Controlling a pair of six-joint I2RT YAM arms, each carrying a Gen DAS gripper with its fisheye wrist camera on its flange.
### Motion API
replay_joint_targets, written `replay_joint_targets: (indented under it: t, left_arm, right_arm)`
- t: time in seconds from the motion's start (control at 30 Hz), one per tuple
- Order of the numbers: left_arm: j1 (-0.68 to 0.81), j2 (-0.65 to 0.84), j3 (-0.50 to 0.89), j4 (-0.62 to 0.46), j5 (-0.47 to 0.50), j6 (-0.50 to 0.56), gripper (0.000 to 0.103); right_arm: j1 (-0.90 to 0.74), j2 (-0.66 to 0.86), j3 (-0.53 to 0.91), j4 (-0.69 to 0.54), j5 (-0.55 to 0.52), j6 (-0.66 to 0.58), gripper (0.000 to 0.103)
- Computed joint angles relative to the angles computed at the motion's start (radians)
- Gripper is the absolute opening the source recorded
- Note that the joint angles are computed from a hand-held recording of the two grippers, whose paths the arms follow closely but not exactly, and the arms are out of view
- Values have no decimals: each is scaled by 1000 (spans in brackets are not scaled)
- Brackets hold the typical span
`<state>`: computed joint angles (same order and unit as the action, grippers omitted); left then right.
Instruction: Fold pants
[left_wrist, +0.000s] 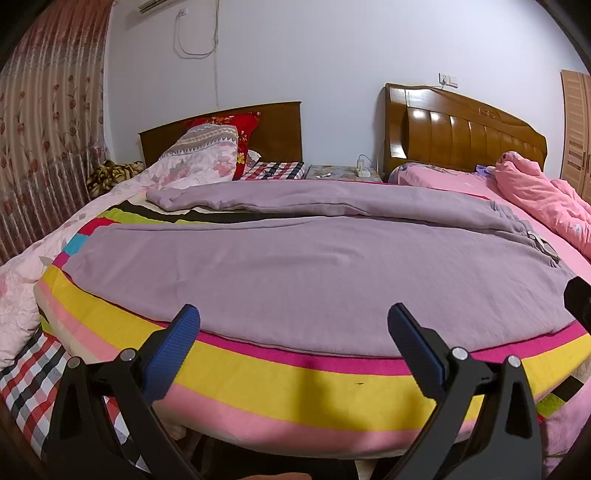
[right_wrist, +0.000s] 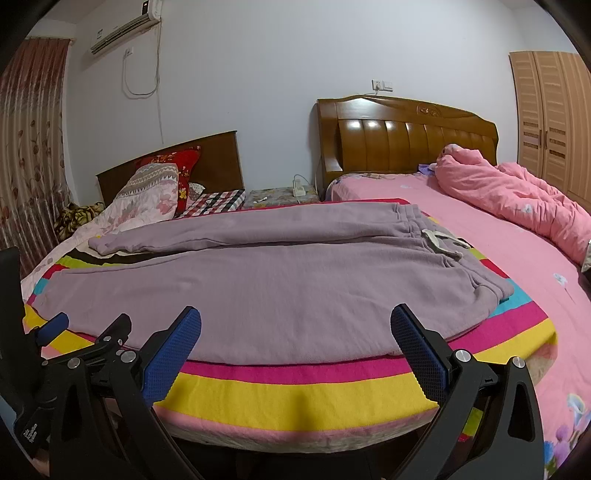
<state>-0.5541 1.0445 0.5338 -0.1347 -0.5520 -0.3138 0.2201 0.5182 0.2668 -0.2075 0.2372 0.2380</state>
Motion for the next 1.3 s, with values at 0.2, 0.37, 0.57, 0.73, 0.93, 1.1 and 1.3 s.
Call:
replay_joint_targets:
  t: [0.2, 0.37, 0.57, 0.73, 0.93, 1.1, 1.3]
  left_arm:
    - [6, -24, -10, 4, 7, 6, 102]
    - [11, -48, -19, 8, 12, 9, 102]
    - [15, -53, -19, 9, 9, 8, 102]
    - [10, -51, -15, 3, 1, 0, 102]
    - [-9, -58, -10, -13, -21, -16, 102]
    - [-11, -68, -8, -19, -34, -25, 102]
    - [1, -71, -6, -23, -17, -32, 102]
  right_arm:
    - [-8, 10, -5, 9, -12, -2, 99]
    - [-22, 17, -4, 9, -28, -2, 99]
    - [-28, 22, 0, 5, -35, 0, 99]
    - [-28, 20, -1, 5, -35, -1, 99]
    - [-28, 23, 1, 5, -34, 0, 99]
    - [-28, 26, 2, 7, -35, -1, 99]
    - [-30, 24, 1, 5, -37, 0, 99]
